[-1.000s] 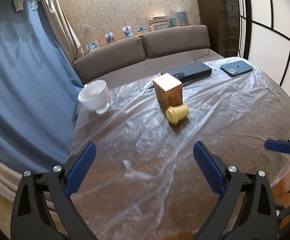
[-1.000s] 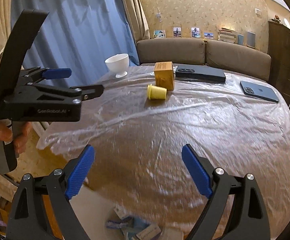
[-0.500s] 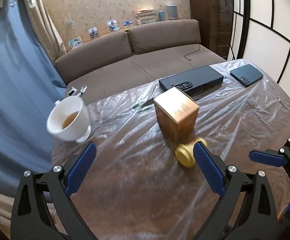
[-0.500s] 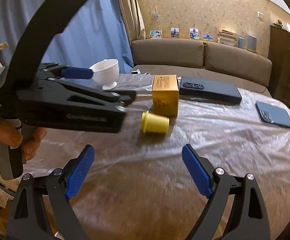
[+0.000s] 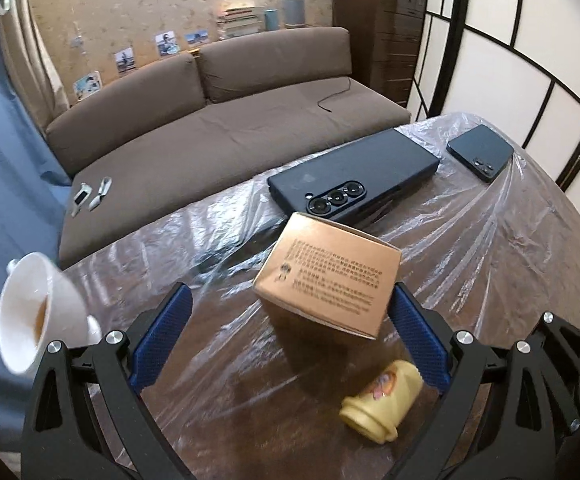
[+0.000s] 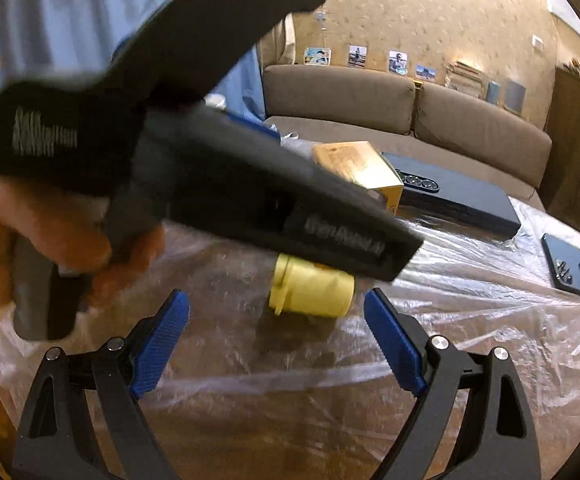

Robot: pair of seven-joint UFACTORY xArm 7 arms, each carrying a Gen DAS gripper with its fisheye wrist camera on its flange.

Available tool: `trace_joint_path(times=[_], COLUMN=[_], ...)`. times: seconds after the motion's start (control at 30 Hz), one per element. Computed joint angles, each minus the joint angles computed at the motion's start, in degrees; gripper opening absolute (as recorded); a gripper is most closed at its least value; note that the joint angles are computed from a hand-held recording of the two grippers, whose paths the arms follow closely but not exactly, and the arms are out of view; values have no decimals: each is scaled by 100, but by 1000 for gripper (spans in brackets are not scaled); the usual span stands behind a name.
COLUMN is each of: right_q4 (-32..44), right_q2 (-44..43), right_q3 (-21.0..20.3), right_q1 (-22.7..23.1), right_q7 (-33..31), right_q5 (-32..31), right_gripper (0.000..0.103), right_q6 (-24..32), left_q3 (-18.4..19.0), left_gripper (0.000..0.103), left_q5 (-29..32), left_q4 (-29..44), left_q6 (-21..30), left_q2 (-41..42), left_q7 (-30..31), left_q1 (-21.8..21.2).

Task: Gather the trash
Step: 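Grasp the brown cardboard box with the left tool while the right tool grasps the yellow cap, then lift the brown box with the left tool while the right tool carries the yellow cap over the bin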

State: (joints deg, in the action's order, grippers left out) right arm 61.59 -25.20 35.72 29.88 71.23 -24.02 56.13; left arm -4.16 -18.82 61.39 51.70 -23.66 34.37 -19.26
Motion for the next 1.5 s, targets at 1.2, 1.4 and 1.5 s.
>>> trace_joint_path(times=[1.2,1.4,1.5], right_q4=[-947,-874,-875], right_q2=[-1499,-1566,-1668], right_q3=[-198,-97,-61], right_q1=[219,86,98], right_q7=[-1,-139,-158], right_q5=[1672,1712,1760], right_gripper=[42,42,42], right_q6=[-181,-101,-80], left_q3=[-62,-35,-26], left_gripper=[61,61,61], left_q5=[-235,-138,-94], left_q4=[24,-159,-281], left_q6=[58,-12,-38], left_q2=[-87,-391,-572], left_q7=[330,282,270], left_q1=[-29,-101,-141])
